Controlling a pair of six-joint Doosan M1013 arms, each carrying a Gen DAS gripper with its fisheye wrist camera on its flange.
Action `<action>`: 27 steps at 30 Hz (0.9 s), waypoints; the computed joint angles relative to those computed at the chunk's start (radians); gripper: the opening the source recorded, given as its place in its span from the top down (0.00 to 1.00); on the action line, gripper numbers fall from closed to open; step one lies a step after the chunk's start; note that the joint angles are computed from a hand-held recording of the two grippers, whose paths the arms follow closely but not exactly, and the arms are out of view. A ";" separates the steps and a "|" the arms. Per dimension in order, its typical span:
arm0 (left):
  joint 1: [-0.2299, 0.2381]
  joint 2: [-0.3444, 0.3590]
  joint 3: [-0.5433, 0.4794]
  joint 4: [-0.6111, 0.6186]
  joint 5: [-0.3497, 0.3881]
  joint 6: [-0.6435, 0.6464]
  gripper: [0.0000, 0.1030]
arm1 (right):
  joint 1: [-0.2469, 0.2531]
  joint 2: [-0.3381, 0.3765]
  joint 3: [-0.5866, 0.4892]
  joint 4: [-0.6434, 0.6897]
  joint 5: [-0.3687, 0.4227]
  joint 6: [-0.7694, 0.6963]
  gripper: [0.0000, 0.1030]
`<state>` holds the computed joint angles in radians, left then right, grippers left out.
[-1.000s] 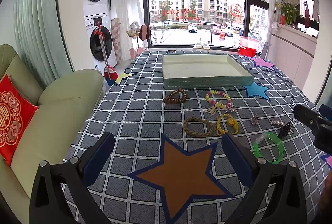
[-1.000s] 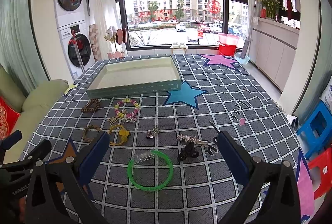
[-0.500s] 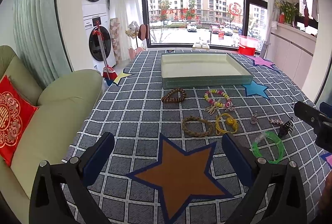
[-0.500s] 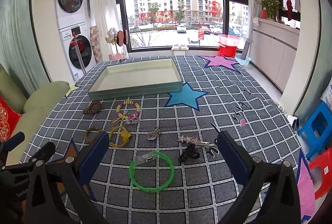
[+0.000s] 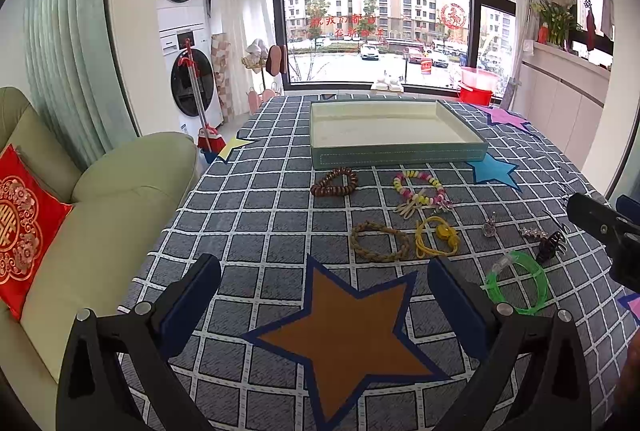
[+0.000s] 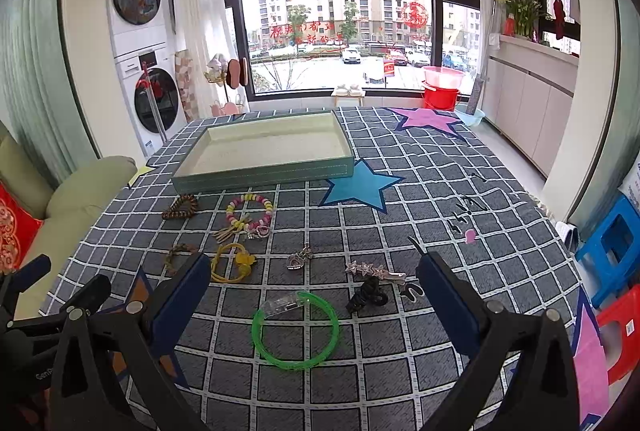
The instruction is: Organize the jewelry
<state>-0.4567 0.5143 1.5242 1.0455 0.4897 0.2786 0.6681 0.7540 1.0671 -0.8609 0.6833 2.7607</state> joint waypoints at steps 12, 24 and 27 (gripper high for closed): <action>0.000 0.000 0.000 0.001 -0.001 -0.001 0.00 | -0.001 -0.001 0.003 -0.001 -0.003 0.002 0.00; 0.001 0.002 -0.002 -0.006 0.000 0.005 0.00 | -0.001 -0.001 0.004 -0.002 -0.003 0.004 0.00; 0.001 0.002 -0.002 -0.007 0.000 0.006 0.00 | -0.001 -0.001 0.004 -0.002 -0.004 0.005 0.00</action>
<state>-0.4558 0.5165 1.5222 1.0384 0.4899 0.2847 0.6675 0.7529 1.0713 -0.8630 0.6796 2.7655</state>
